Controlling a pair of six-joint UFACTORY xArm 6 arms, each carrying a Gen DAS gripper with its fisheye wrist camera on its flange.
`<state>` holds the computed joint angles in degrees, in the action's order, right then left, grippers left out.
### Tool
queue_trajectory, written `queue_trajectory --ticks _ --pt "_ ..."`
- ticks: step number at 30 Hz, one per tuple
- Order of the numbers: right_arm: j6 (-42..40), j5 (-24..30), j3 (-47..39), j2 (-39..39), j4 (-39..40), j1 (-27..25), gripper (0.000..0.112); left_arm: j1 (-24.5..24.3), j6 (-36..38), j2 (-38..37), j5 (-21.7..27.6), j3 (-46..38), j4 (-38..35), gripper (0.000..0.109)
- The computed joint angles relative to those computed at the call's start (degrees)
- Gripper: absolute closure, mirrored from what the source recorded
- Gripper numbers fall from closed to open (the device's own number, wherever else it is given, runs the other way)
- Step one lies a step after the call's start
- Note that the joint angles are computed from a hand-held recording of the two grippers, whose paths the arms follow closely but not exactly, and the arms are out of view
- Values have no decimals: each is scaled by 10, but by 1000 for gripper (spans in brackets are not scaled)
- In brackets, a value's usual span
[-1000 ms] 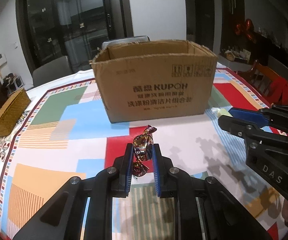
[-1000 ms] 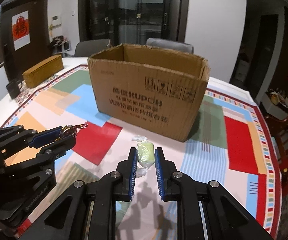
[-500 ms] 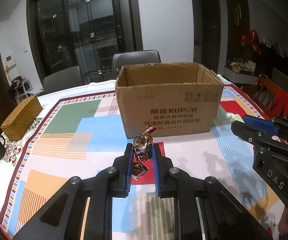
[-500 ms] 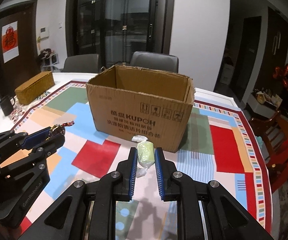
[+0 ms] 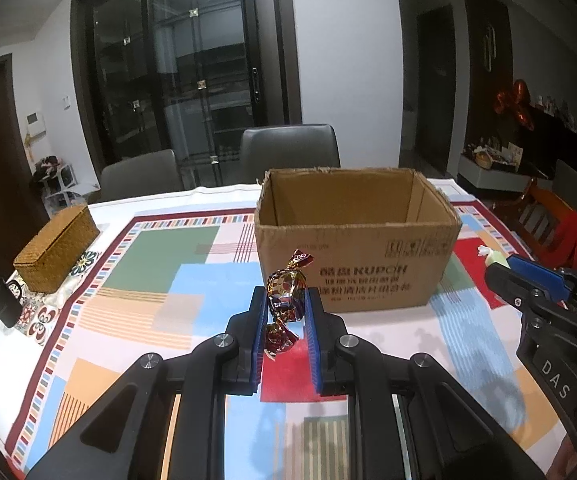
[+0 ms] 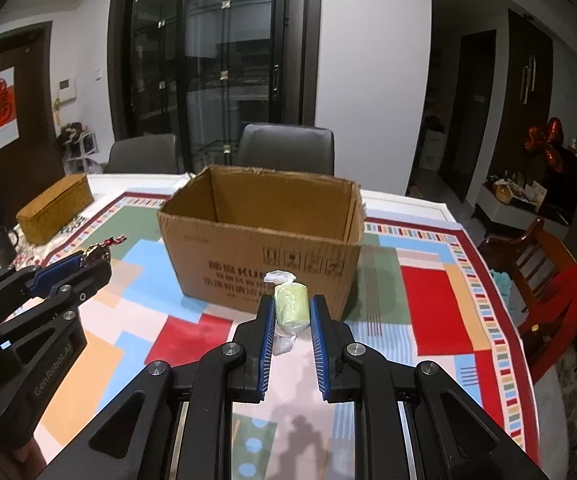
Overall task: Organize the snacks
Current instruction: 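Carry the brown candy and pale green candy with both tools over the box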
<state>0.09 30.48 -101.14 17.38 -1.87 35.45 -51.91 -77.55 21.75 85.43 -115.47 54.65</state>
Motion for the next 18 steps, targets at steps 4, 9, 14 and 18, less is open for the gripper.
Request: queue_trajectory --ticks 4,9,14,18 --pt "8 5 -25 12 -3 -1 93 4 10 11 3 -22 8 89" --pt "23 7 -58 30 -15 -4 93 11 23 25 5 -49 14 89" --pt "28 15 -99 53 -23 -6 93 21 42 41 5 -79 24 89" --pt "28 27 -149 82 -26 -6 93 30 58 54 3 -101 27 89"
